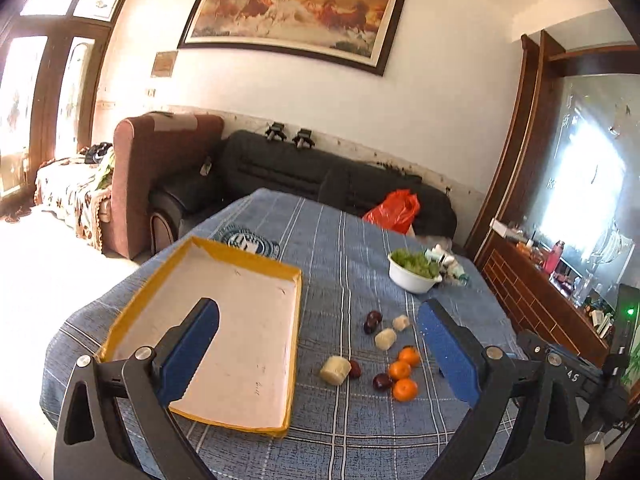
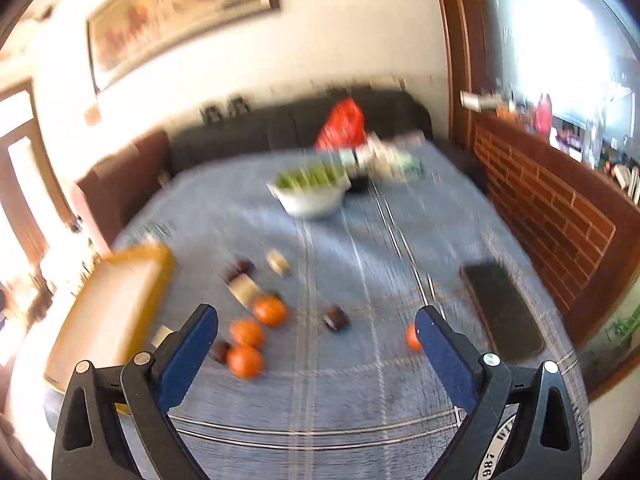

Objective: Organize fruits
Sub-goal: 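Grasp the white peeled chunk with the left tool while the right tool grasps a mandarin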

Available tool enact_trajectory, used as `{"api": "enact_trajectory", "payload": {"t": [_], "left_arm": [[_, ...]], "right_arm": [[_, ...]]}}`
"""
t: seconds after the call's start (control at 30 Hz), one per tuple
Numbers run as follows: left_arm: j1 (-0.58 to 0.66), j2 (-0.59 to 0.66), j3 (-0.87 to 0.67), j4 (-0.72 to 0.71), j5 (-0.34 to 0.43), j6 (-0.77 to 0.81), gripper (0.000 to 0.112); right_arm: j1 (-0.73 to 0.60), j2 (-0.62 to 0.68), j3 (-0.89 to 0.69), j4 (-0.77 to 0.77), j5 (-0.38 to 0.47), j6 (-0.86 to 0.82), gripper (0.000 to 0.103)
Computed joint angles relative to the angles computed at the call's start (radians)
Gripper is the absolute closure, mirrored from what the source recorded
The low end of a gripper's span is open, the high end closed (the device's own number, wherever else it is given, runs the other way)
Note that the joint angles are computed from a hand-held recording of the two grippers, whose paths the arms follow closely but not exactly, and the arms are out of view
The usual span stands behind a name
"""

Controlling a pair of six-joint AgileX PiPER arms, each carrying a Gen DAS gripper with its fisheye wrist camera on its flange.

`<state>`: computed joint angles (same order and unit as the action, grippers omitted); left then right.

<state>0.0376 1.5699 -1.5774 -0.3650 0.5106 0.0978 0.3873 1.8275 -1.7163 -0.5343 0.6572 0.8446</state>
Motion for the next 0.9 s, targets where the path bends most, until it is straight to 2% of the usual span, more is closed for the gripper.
{"api": "enact_trajectory", "payload": {"t": [0.07, 0.17, 0.27, 0.43, 0.53, 0.63, 0.7, 0.73, 0.77, 0.8, 0.87, 0.9], "left_arm": [[0.020, -0.053, 0.010, -0.022, -0.010, 0.039, 0.012], [0.046, -0.098, -0.049, -0.029, 0.033, 0.069, 0.012], [0.041, -0.110, -0.153, 0.058, 0.055, 0.033, 0.012], [-0.037, -0.053, -0.227, 0.248, 0.102, -0.058, 0.009], [-0.073, 0.063, -0.251, 0.212, 0.173, -0.017, 0.009], [-0.084, 0.147, -0.250, 0.177, 0.210, 0.008, 0.009], [-0.086, 0.217, -0.277, 0.154, 0.239, 0.020, 0.010], [-0.080, 0.244, -0.286, 0.121, 0.249, 0.041, 0.011], [-0.073, 0.278, -0.311, 0.086, 0.269, 0.061, 0.020], [-0.071, 0.319, -0.346, 0.065, 0.301, 0.063, 0.034], [-0.057, 0.403, -0.437, 0.018, 0.384, 0.066, 0.047], [-0.054, 0.450, -0.492, 0.006, 0.422, 0.062, 0.048]], "right_arm": [[0.030, -0.039, -0.024, -0.042, -0.006, 0.017, 0.002], [0.074, -0.088, -0.100, -0.075, 0.006, -0.012, 0.002], [0.091, -0.075, -0.305, 0.008, 0.053, -0.163, 0.002], [0.108, -0.039, -0.493, 0.077, 0.095, -0.288, 0.000], [0.079, -0.023, -0.417, 0.187, 0.076, -0.348, 0.000], [0.004, 0.074, -0.341, 0.428, 0.069, -0.511, 0.000], [-0.027, 0.136, -0.303, 0.516, 0.057, -0.572, 0.008], [-0.042, 0.172, -0.278, 0.554, 0.047, -0.602, 0.010], [-0.056, 0.210, -0.281, 0.591, 0.054, -0.629, 0.018], [-0.074, 0.249, -0.300, 0.642, 0.075, -0.664, 0.027], [-0.113, 0.323, -0.334, 0.768, 0.120, -0.736, 0.032], [-0.125, 0.353, -0.353, 0.801, 0.135, -0.758, 0.032]]}}
